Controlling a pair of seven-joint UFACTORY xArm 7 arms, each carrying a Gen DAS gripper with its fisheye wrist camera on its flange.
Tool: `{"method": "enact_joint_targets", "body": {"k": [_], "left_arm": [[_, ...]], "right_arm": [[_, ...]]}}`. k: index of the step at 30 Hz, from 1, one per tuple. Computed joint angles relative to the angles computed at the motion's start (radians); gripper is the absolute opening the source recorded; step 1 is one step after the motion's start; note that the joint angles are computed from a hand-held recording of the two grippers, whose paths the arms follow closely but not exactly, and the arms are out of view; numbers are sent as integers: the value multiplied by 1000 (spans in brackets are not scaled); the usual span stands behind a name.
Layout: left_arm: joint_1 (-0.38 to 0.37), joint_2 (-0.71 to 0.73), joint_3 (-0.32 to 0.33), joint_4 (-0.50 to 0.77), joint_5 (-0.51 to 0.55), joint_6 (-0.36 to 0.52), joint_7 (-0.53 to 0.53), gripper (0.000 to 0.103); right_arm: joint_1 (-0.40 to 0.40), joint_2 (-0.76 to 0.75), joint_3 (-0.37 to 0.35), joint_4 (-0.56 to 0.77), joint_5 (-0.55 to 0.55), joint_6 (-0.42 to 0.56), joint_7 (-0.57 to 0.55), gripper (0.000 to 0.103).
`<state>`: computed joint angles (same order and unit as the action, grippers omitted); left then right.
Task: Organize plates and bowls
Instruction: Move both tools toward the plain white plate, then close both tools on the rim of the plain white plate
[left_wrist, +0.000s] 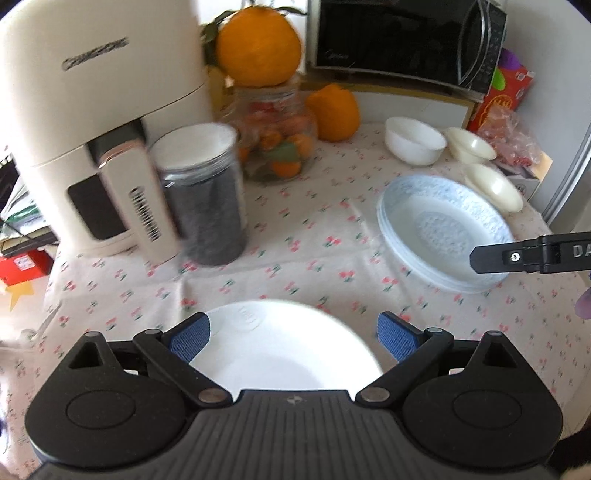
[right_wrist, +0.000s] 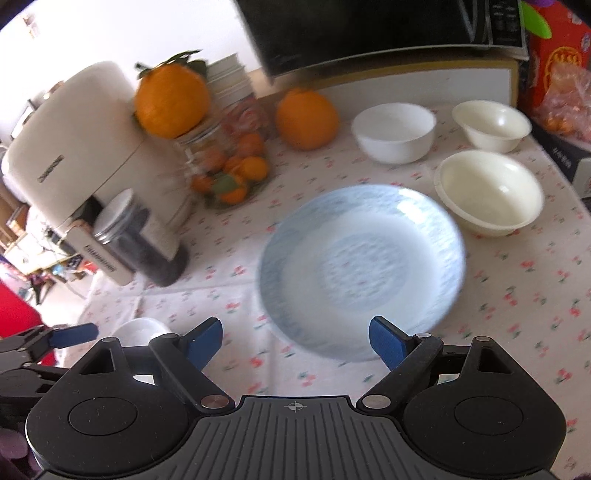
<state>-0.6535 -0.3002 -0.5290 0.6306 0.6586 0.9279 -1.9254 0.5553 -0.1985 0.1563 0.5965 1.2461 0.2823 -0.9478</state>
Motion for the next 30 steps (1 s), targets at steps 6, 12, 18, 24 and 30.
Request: {"method": "enact_joint_targets", "body": {"k": [6, 12, 18, 24, 30], "left_arm": [[-36, -113, 11, -103, -140, -21, 33, 95], [-55, -238, -7, -207, -260, -55, 37, 89], [-69, -350, -21, -308, -346, -116, 30, 77], [-87, -427, -32, -382, -407, -165, 17, 60], [-101, -463, -30, -419, -446, -198, 8, 45]], "right_arm": [[40, -39, 25, -28, -17, 57, 39, 89], [99, -50, 53, -57, -32, 66, 38, 89], [153, -35, 67, -71, 17, 67, -27, 89], [176, -18, 96, -76, 112, 60, -135, 89], [176, 12, 122, -71, 118, 53, -133, 89]]}}
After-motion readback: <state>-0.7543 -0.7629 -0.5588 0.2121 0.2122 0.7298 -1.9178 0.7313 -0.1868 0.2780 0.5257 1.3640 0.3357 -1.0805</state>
